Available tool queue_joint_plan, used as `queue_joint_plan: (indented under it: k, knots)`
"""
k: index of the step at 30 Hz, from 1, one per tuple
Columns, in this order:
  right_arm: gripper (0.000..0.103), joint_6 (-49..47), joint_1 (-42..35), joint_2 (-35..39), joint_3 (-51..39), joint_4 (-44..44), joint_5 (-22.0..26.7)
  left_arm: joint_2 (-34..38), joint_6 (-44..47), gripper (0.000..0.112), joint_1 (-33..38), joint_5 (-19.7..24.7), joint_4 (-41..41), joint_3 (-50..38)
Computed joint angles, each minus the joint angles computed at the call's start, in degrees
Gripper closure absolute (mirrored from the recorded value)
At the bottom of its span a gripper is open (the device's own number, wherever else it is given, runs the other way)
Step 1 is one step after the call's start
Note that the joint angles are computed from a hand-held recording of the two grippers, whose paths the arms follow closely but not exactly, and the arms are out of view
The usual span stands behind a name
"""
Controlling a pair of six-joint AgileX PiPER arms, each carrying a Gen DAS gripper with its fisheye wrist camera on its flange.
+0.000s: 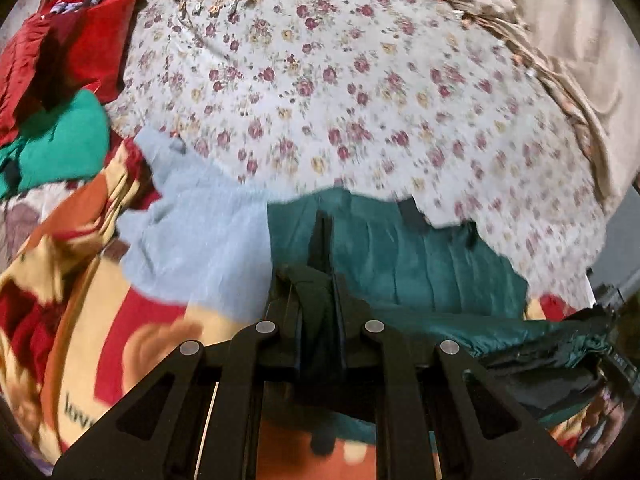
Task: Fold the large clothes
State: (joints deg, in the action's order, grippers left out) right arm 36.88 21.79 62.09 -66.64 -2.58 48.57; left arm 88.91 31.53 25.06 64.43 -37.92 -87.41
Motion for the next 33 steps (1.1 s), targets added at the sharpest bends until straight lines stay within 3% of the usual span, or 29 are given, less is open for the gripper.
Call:
queue_joint_plan:
  k: [5, 7, 10, 13, 15, 16, 18, 20, 23, 25, 28, 30, 33]
  knots:
    - [0.080, -7.07, -8.87, 12.54, -5.85, 4.82, -3.34, 10.77, -13.03, 0.101, -10.46, -8.18, 11.65, -9.56]
    - [0.080, -6.66, -11.73, 18.06, -6.29, 6.62, -6.30, 16.38, -18.60, 0.101, -13.12, -8.70, 16.19, -13.99]
    - [0.068, -11.97, -15.35, 23.28, -5.25, 13.49, -10.04, 22.75, -21.36, 0.097, -14.40, -7.68, 16.70, -18.55]
    - [0.058, -15.99, -16.85, 21.46, -3.16, 17.61, -12.52, 26.31, -20.70, 0.097, -14.41, -6.45, 15.26, -21.81]
    - [0.029, -15.37, -16.88, 18.58, -2.22, 16.70, -12.80, 26.89, -19.92, 0.096, -14.57, -6.43, 14.66, -22.65]
    - [0.023, -12.25, -16.40, 16.56, -1.89, 12.85, -12.62, 26.96, -20.05, 0.096, -14.87, -6.59, 15.18, -22.84]
    - [0.023, -6.79, -14.63, 12.36, -1.45, 6.05, -12.07, 26.78, -20.33, 0.095, -15.21, -7.19, 15.86, -22.29]
    - [0.023, -10.22, -13.03, 8.78, -0.68, 8.42, -12.95, 26.35, -20.01, 0.094, -15.09, -7.79, 15.32, -21.38]
    - [0.025, -11.54, -5.15, 10.34, -3.86, 4.24, -11.65, 26.46, -19.58, 0.089, -14.83, -7.45, 14.00, -21.71]
    - [0.029, -13.09, 0.52, 16.28, -8.96, 1.53, -9.34, 26.43, -18.86, 0.084, -14.25, -6.54, 12.75, -22.15]
    - [0.033, -9.38, 7.90, 27.67, -16.31, -8.02, -7.25, 26.21, -16.97, 0.064, -12.77, -4.09, 9.62, -23.70]
    - [0.034, -9.41, 9.17, 35.47, -22.79, -10.18, -5.27, 24.59, -15.78, 0.030, -11.55, -5.06, 7.99, -23.02]
    - [0.033, -3.55, 9.36, 45.38, -30.69, -17.35, -2.06, 23.60, -13.17, 0.024, -8.52, -3.57, 2.93, -23.74]
